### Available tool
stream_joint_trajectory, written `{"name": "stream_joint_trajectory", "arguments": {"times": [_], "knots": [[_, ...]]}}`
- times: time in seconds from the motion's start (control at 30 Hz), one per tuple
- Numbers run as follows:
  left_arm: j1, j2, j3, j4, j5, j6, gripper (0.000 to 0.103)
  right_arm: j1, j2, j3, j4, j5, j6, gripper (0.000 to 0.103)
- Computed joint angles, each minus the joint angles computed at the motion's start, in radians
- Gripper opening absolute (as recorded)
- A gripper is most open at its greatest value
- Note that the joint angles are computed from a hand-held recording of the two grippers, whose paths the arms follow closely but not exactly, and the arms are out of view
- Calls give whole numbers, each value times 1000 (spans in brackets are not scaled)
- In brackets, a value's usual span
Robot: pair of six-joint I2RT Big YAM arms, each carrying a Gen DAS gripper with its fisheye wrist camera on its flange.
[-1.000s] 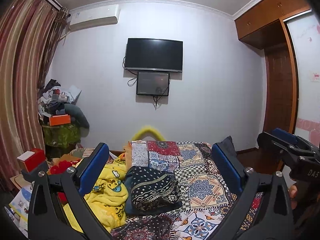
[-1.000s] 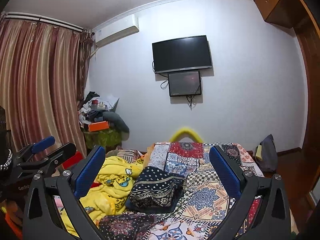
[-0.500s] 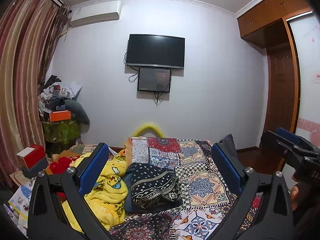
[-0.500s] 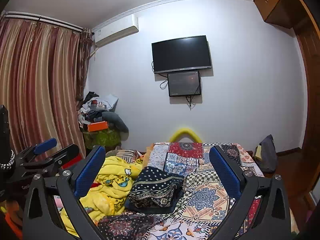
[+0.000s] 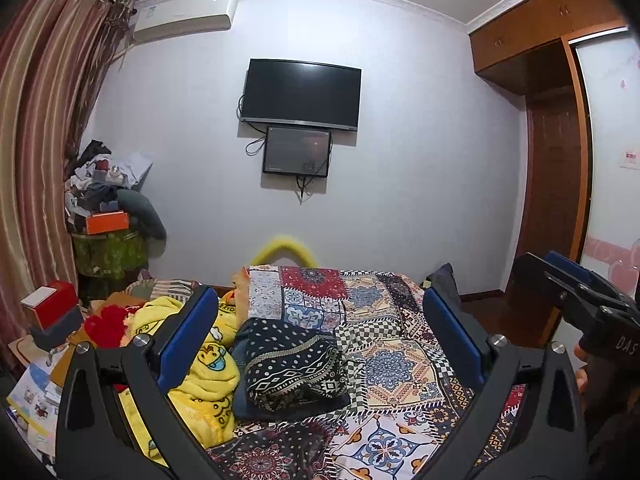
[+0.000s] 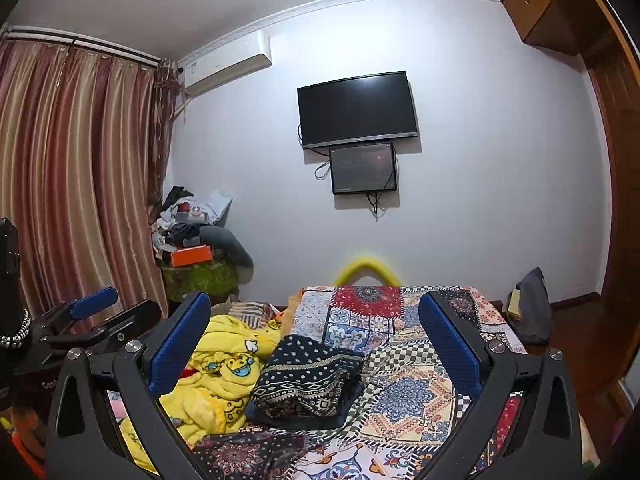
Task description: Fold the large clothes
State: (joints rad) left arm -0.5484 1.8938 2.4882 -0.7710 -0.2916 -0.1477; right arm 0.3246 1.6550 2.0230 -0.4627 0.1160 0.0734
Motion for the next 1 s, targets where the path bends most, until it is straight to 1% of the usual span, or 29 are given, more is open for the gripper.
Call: {"name": "stream_joint_trajectory", "arguments": {"times": [0.07, 0.13, 0.17, 0.3, 0.47, 0.57, 0.8, 0.93, 1.0], "knots": [[1, 3, 5, -1, 9, -1, 103, 0, -7, -13, 10, 2, -1, 103], [3, 18, 36, -28, 32, -4, 103, -1, -9, -16, 15, 0, -2, 103], [3, 18, 37, -29, 35, -5, 103, -2, -9, -17, 17, 1, -2, 103], [-1, 22, 39, -24, 24, -4, 103, -6, -11, -20, 20, 2, 2, 103], [2, 36, 62, -43, 48, -10, 103, -12, -11, -20, 14, -13, 12, 103], [1, 35, 60, -45, 37, -7, 103, -13, -8, -18, 12, -11, 16, 103], [1, 62, 100, -80, 20, -5, 103, -14, -2, -9, 2, -13, 29, 103], [4, 60, 89, -77, 33, -7, 103, -16, 1, -8, -1, -17, 37, 103], [7, 68, 100, -87, 39, 0, 103, -17, 4, -3, -5, -18, 38, 103]]}}
